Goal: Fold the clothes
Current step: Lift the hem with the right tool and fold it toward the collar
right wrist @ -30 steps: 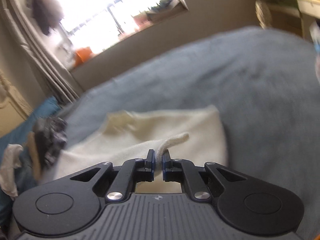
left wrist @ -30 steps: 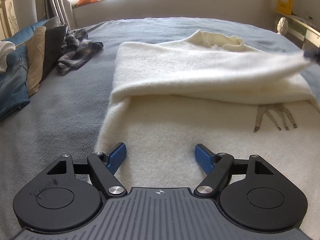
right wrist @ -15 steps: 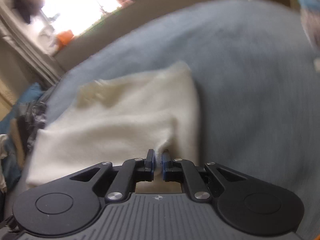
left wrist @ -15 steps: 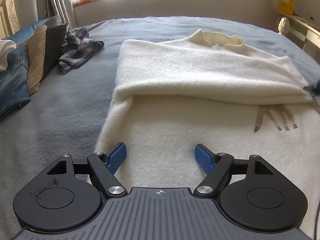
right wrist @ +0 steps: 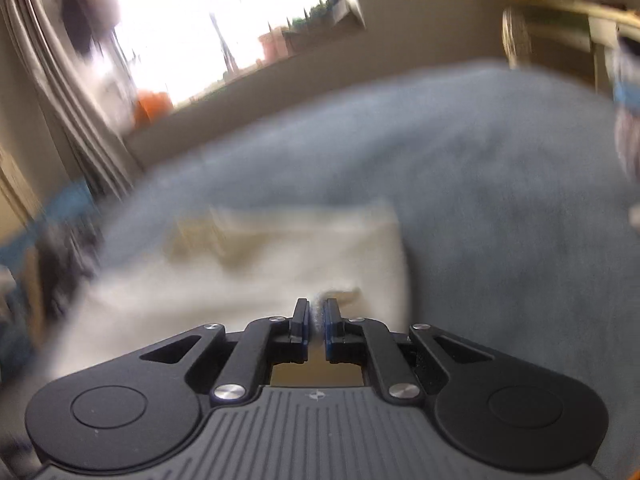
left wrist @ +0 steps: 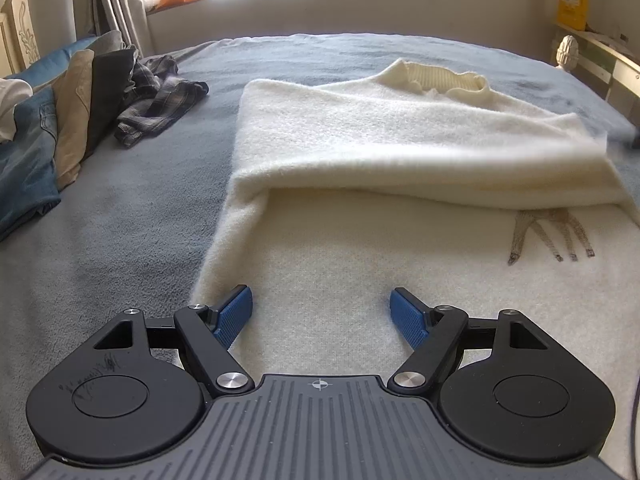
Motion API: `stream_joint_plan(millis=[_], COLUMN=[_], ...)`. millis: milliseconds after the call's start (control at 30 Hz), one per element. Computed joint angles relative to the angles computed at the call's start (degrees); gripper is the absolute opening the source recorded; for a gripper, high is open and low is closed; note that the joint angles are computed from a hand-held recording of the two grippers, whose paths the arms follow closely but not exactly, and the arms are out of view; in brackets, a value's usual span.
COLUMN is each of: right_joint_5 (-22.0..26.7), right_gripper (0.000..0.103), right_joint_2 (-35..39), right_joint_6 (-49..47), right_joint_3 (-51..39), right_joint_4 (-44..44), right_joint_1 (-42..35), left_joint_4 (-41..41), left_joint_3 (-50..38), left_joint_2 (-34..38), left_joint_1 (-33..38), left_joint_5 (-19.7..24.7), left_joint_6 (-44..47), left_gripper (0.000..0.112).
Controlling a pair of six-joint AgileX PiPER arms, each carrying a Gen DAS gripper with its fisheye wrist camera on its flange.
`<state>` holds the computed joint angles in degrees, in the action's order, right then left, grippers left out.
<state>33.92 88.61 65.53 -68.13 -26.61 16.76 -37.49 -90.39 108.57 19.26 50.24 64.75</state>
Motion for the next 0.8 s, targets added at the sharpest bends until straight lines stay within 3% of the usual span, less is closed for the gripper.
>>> stream_joint_plan(millis=[67,133,267,333,533,667,733,800], right_joint_5=[-2.55,-4.71,2.77,1.95,6.01,11.30,11.40,15.88], right_gripper=[0.006,0.007,0.011,0.011,0.011,0.006,0.006,0.007], right_joint_2=[-1.75,-4.00,-4.91,-4.27,6.93,12.59,11.76,12.45], right_joint_6=[-1.56,2.67,6.29,2.33,-11.88,-17.18,-16.09,-16.14], right_joint_3=[3.56,6.54,1.80,-0.64,-14.47,-17.78,-16.56,-19.79], right_joint_4=[4.11,3.21,-0.45,1.64,2.02,2.20,2.15,0.85], right_joint_1=[-1.76,-2.50,-2.90,-3.89,2.17,2.88,2.29,3.47], left_joint_4=[-0.14,-0.37,0.04,0.18,-0.07,-0.28,-2.37,-8.16], left_joint_3=[0.18,0.25,0.14,0.42,1.80,0.70,0.34,0.93], left_joint_2=[-0.06,-0.02,-0.04,-0.22,-0.97,-0.81,-0.92,-1.12], left_joint_1=[0.03,0.12,-0.05,-0.18,-0.36,0.06,1.04,2.31], left_joint_5=[-0.16,-0.23,-0.31,-0.62,-2.02,-0.85,-0.44,-2.08], left_joint_6=[0.33,0.58,-0.09,-0.23,0.32,-0.56,1.16,6.92], left_gripper=[0.077,0.077,0.077,0.077,0.077,0.077,0.076,0.076])
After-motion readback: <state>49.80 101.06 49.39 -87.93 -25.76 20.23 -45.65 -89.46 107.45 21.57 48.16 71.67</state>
